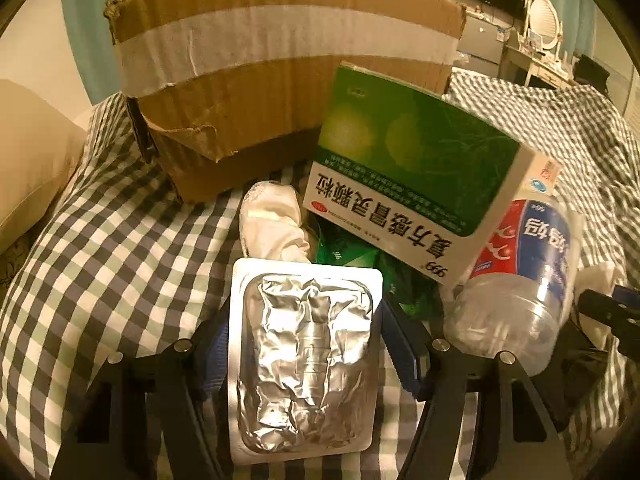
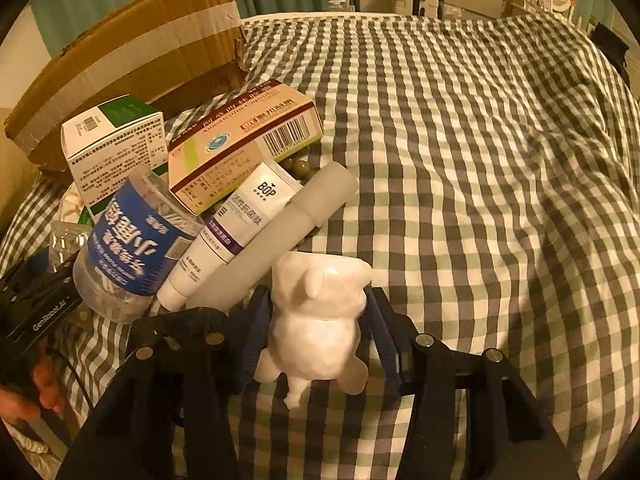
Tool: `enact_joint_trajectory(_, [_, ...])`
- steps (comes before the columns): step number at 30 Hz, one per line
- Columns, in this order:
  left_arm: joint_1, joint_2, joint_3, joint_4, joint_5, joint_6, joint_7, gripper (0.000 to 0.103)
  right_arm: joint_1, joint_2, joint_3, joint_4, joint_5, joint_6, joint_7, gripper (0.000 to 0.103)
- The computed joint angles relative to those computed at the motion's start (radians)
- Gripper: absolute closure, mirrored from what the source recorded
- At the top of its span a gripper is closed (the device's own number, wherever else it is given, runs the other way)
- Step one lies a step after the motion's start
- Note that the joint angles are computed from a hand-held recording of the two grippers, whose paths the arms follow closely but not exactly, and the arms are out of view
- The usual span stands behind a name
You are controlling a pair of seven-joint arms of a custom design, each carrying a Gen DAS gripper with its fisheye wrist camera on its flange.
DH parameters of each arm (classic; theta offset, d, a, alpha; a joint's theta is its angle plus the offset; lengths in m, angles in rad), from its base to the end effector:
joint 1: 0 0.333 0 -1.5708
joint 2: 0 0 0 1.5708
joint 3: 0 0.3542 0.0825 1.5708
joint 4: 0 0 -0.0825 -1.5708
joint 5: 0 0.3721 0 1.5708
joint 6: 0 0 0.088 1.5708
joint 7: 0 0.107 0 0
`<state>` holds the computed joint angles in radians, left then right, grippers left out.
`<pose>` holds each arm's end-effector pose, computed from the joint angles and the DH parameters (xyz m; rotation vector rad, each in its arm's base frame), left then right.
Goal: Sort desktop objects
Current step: 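Grasp the silver blister pack with the left gripper while the right grasps the white plush toy, then carry the blister pack and plush toy into the box and release both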
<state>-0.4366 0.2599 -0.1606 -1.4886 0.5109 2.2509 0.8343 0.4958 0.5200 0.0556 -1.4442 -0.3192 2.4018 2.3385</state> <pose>0.5785 -0.3581 0.6230 -1.7713 1.8931 -0.5939 0.6432 0.3819 0.4740 -1.8773 1.9563 -0.4018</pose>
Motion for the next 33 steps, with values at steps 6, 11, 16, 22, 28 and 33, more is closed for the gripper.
enact_joint_trajectory(6, [0.022, -0.047, -0.004, -0.049, -0.015, 0.101, -0.035, 0.035, 0.012, -0.016, -0.016, -0.024, -0.039, 0.033, 0.034, 0.054])
enact_joint_trajectory(11, [0.038, -0.055, -0.003, -0.057, -0.028, 0.13, -0.059, 0.035, 0.012, -0.037, -0.017, -0.049, -0.061, 0.071, 0.051, 0.054])
enact_joint_trajectory(16, [0.038, -0.048, -0.003, -0.045, -0.016, 0.12, -0.059, 0.035, 0.016, -0.062, -0.016, -0.08, -0.079, 0.095, 0.06, 0.054])
enact_joint_trajectory(22, [0.033, -0.06, -0.01, -0.047, -0.006, 0.124, -0.055, 0.035, 0.009, -0.089, -0.007, -0.108, -0.086, 0.147, 0.059, 0.054])
enact_joint_trajectory(28, [0.031, -0.07, -0.018, -0.003, -0.002, 0.14, -0.031, 0.035, -0.007, -0.113, 0.017, -0.124, -0.056, 0.23, 0.04, 0.054])
enact_joint_trajectory(33, [0.019, -0.029, -0.014, 0.136, -0.008, 0.131, 0.02, 0.035, -0.005, -0.079, 0.033, -0.011, -0.015, 0.241, -0.026, 0.054])
